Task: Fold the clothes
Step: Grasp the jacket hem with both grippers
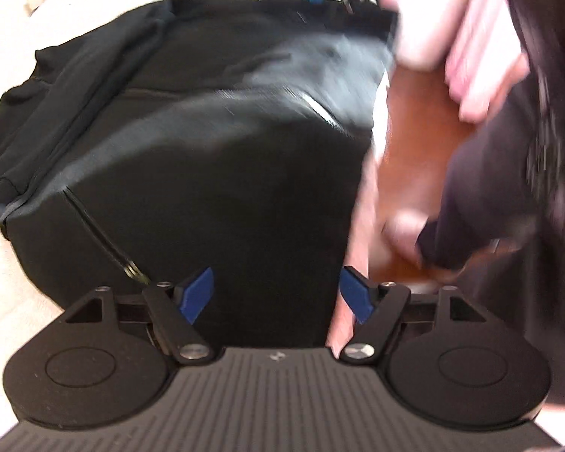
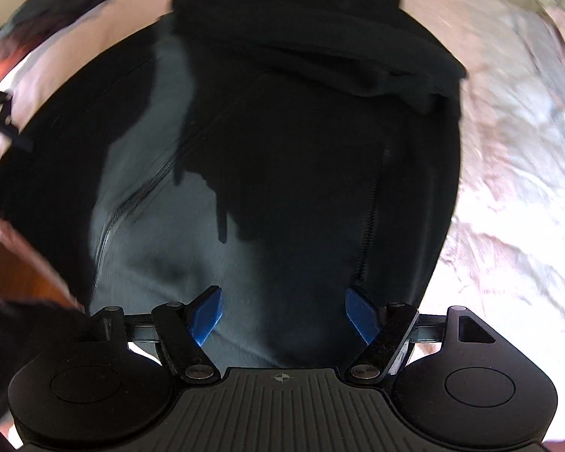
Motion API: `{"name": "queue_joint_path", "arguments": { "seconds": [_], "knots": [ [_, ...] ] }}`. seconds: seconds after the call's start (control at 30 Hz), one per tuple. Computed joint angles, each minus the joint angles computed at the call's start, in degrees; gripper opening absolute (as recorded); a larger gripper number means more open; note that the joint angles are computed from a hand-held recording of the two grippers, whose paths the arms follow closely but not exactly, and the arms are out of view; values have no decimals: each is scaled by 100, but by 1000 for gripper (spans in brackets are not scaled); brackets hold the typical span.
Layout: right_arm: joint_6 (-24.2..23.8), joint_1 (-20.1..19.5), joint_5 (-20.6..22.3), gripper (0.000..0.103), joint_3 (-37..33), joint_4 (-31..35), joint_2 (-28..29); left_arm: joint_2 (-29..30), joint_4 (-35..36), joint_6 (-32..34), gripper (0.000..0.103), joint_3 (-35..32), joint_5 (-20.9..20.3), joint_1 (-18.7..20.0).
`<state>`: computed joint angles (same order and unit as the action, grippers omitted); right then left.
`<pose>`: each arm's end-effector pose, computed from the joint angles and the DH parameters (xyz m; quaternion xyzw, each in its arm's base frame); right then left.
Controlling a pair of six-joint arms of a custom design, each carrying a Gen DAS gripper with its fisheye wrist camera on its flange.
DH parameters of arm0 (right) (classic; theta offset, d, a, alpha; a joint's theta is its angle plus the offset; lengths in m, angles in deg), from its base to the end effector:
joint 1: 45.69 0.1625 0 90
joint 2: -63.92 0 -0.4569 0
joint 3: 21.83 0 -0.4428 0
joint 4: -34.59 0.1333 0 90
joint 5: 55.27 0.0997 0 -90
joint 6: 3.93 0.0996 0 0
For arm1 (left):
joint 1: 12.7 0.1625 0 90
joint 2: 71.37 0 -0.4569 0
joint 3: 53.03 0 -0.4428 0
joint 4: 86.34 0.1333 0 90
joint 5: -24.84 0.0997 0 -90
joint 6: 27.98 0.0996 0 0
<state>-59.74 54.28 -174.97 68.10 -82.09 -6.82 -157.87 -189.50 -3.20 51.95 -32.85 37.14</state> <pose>0.2002 -0.6542 0.3755 0.5097 -0.8190 -0.0414 0.2601 -0.2053 -0.5325 0.3851 0.5260 0.8026 0.0070 0.2814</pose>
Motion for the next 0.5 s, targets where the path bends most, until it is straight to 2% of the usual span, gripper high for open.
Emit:
{"name": "queue_joint_path", "arguments": {
  "seconds": [0.13,0.23,0.33,0.37,0.4,0.43,0.47,0.5],
  "knots": [
    [-948,-214,375,75,208,126,-295,-335,418,-195,71,680,1125,-555],
    [-1505,-354,517,75,360,134,-501,-384,341,-273,70,1194,1901,-786],
    [-1737,-438,544,75,557,-19,-682,-455,107,-206,70,1542,2382,-850],
    [-1761,-459,542,75,619,-77,-731,-447,19,-177,69,1581,2424,-840],
    [-1772,-477,518,75,692,-171,-775,-439,-69,-149,64,1617,2462,-829],
    [-1800,-476,498,75,737,-266,-792,-430,-158,-119,50,1653,2500,-818],
    [-1838,-471,483,75,827,-380,-841,-443,-121,-162,43,1583,2401,-807],
    [-1866,-461,481,75,904,-480,-887,-498,-14,-236,31,1466,2276,-814]
  ]
}}
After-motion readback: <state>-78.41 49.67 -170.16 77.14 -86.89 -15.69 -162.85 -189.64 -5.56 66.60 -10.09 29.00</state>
